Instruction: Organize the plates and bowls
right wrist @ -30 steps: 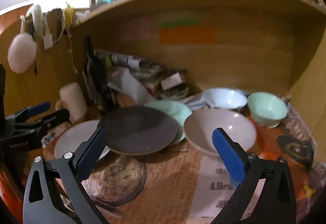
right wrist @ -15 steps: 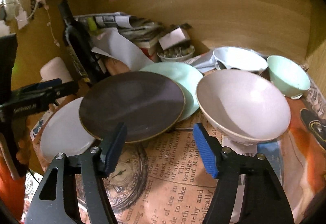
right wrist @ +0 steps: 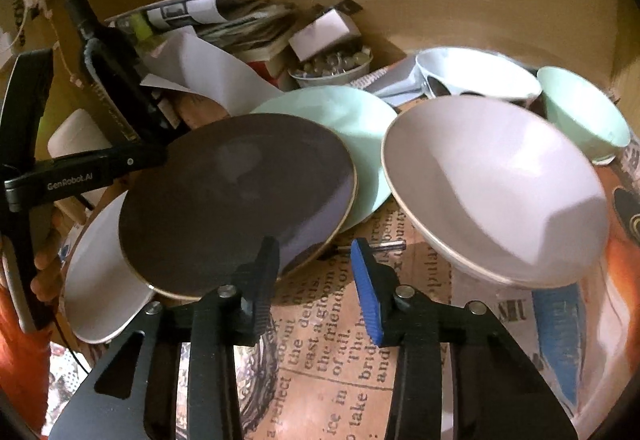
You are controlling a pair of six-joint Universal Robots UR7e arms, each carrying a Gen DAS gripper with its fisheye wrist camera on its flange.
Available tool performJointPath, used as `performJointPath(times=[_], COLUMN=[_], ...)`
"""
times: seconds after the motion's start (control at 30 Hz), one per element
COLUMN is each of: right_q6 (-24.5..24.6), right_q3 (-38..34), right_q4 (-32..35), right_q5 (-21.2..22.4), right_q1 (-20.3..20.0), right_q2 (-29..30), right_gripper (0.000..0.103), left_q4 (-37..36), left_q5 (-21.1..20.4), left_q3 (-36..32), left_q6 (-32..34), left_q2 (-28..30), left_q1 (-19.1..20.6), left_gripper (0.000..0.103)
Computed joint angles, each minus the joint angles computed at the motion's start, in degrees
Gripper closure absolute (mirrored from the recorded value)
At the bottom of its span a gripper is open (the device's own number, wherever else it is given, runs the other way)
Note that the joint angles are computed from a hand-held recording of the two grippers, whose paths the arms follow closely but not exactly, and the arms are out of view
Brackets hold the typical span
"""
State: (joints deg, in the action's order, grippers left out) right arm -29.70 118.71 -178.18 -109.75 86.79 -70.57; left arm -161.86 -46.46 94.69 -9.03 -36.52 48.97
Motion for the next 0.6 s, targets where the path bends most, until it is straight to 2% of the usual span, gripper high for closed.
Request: performJointPath(times=[0.1, 0.6], right_q6=[0.9, 1.8], right_q3=[-0.6, -2.7], right_q4=[0.9, 2.2], right_q5=[0.0, -0.2], right_q1=[-0.1, -0.3], right_q2=[0.4, 2.5], right_gripper=[0.075, 0.076], left_q4=[1.0, 6.1], left_q5=[-0.1, -3.3], left_q3=[-1.0, -4.8], left_q6=[0.0, -0.5], left_q2=[0.4, 1.5], left_q1=[0.6, 2.7], left_gripper=[0.072, 0.072])
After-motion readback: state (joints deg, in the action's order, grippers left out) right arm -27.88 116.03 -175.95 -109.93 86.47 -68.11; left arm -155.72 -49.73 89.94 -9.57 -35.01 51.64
